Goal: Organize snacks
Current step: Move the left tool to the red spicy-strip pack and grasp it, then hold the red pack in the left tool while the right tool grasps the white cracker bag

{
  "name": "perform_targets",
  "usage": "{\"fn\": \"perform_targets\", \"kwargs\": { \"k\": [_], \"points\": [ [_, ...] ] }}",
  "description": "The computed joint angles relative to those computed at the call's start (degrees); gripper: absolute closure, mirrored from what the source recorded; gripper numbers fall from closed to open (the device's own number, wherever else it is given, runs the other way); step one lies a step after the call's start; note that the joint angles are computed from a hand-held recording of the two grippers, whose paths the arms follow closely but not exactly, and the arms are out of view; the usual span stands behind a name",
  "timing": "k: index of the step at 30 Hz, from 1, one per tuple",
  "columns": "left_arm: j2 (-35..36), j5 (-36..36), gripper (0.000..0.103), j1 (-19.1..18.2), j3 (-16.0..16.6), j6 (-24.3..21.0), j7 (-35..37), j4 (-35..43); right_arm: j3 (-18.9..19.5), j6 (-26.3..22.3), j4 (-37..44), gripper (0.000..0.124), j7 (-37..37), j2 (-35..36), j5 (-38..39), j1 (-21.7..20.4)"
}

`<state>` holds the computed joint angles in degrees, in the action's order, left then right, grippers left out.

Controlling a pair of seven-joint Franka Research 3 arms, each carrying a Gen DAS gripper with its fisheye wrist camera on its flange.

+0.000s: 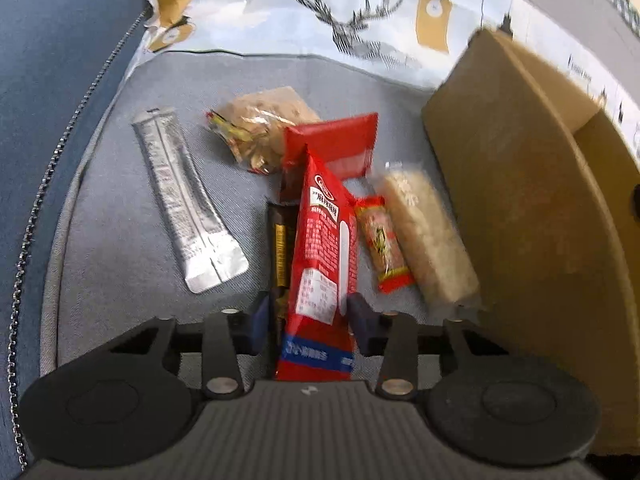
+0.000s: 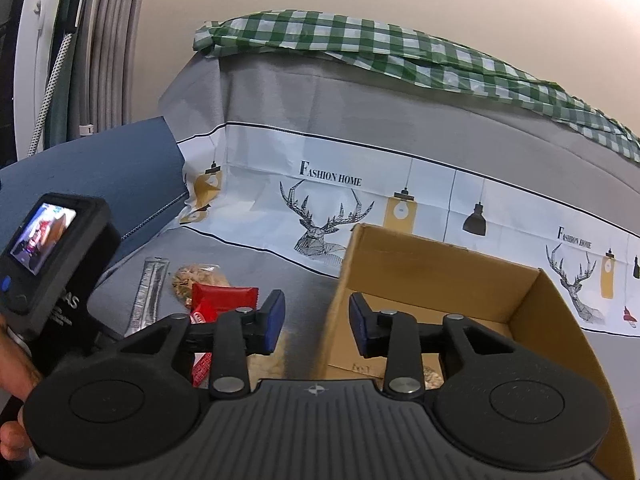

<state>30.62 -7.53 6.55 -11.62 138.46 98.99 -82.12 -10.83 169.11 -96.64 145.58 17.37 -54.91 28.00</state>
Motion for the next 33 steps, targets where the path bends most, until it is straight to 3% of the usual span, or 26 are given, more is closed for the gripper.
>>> {"fn": "perform_targets", "kwargs": {
  "k": [3,8,13,18,21,27,33],
  "points": [
    [-0.4,-2.0,0.074,1.1,-0.2,0.9,-0.8,0.0,-0.2,-0.2,0.8,0.086,0.5,0.8,-0.8,0.9],
    [-1.3,-2.6,0.076,2.0,1.4,2.5,-5.4,-0.6,0.2,-1.6,2.4,0.086,-1.1,2.7,-2.0,2.7],
    [-1.5,-3.2,0.077,3.6,1.4,3.3,-8.2,-0.7,2.3,-5.4,5.1,0.087,-7.7,5.7,3.2,3.4],
    [-0.3,-4.8,0.069,4.8,0.2,0.0,-5.9,1.2,1.9,-13.2,10.2,0.087,-13.3,11.0,5.9,6.4],
    [-0.8,-4.9,0.063,4.8,0.4,0.9,-5.4,0.4,0.0,-20.1,14.3,0.088,-15.1,15.0,4.2,9.1],
    [-1.5,-6.1,0.055,5.3,-0.3,4.2,-3.0,-1.0,0.2,-29.8,21.3,0.089,-20.0,21.2,5.9,9.8],
    [-1.8,-7.5,0.054,5.7,-0.8,6.2,-1.9,-1.7,-1.4,-31.5,22.3,0.088,-19.3,22.7,4.4,11.1]
  ]
}}
